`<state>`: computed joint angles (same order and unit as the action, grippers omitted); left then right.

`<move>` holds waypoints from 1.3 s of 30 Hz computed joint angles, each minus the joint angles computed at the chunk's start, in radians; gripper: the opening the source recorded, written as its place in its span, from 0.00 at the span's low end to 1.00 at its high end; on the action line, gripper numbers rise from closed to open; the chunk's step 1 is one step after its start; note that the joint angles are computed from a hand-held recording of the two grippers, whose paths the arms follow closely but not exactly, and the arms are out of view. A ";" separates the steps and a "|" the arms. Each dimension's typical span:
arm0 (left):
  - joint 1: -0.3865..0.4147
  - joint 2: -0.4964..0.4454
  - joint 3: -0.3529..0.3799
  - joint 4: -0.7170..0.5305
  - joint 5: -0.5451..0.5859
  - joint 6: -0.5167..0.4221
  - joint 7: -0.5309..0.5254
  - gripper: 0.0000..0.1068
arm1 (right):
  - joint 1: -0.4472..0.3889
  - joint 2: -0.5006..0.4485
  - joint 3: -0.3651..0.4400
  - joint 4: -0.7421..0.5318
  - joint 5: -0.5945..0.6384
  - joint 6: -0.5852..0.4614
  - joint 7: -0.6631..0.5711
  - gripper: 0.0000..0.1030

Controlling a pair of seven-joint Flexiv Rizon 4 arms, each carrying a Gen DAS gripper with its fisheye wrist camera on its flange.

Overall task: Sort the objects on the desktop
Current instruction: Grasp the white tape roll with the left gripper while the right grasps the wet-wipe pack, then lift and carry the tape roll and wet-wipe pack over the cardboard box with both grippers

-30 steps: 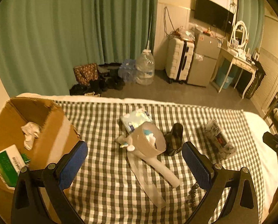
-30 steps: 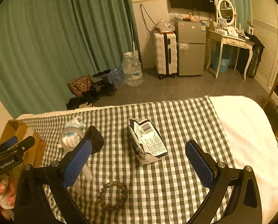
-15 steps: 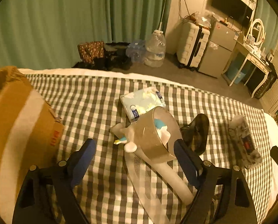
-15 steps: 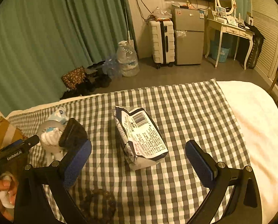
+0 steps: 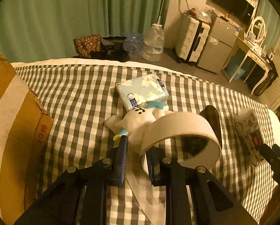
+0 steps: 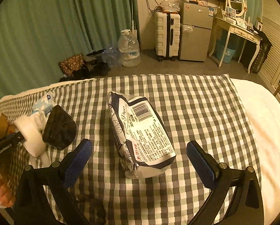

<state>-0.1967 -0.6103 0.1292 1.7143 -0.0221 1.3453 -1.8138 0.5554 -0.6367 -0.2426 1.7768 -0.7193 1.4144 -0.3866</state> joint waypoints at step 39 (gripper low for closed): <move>0.013 0.214 -0.019 0.136 0.006 0.069 0.044 0.10 | -0.040 0.189 0.113 0.092 -0.117 -0.114 0.067 0.07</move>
<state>-0.1841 -0.3966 0.1098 1.8500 -0.0160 1.4148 -1.7700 0.5150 -0.4474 -0.1292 1.8688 -0.8359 1.3004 -0.3195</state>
